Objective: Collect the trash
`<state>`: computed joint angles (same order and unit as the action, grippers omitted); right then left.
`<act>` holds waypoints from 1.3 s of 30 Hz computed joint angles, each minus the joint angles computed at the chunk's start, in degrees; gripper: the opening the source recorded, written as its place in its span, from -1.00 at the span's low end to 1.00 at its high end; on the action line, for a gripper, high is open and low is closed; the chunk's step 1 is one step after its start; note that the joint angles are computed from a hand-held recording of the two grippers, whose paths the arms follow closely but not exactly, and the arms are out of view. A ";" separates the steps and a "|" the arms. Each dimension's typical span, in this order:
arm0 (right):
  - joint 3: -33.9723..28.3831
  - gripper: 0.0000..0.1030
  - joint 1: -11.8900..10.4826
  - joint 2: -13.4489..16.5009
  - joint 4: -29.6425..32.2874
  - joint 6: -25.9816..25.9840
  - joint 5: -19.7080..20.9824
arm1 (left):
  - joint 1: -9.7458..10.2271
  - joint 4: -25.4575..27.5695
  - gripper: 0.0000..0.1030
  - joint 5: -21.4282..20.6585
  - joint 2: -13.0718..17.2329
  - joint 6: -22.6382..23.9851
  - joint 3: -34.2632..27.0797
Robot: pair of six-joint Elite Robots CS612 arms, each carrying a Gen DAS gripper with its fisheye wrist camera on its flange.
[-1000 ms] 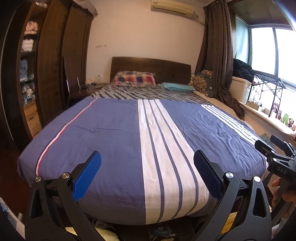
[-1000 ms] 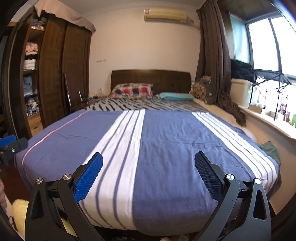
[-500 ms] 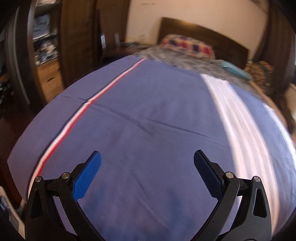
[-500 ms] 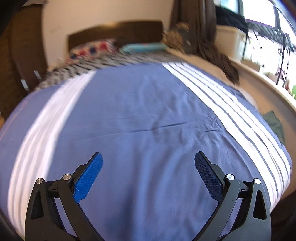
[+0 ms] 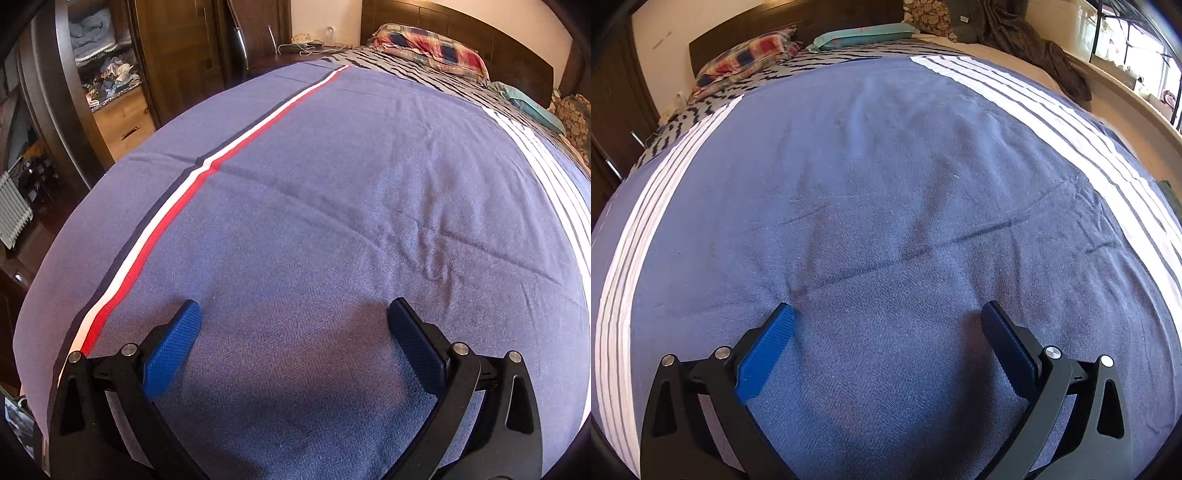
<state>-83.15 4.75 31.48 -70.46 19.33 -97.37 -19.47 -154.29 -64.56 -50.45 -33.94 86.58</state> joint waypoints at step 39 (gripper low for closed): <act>0.75 0.96 -0.56 -0.40 -0.66 0.06 1.00 | 0.05 0.95 0.87 -0.22 -0.01 -0.15 -0.33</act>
<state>-82.40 4.18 31.07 -71.11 19.39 -96.38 -19.42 -153.35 -64.77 -50.46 -34.08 86.24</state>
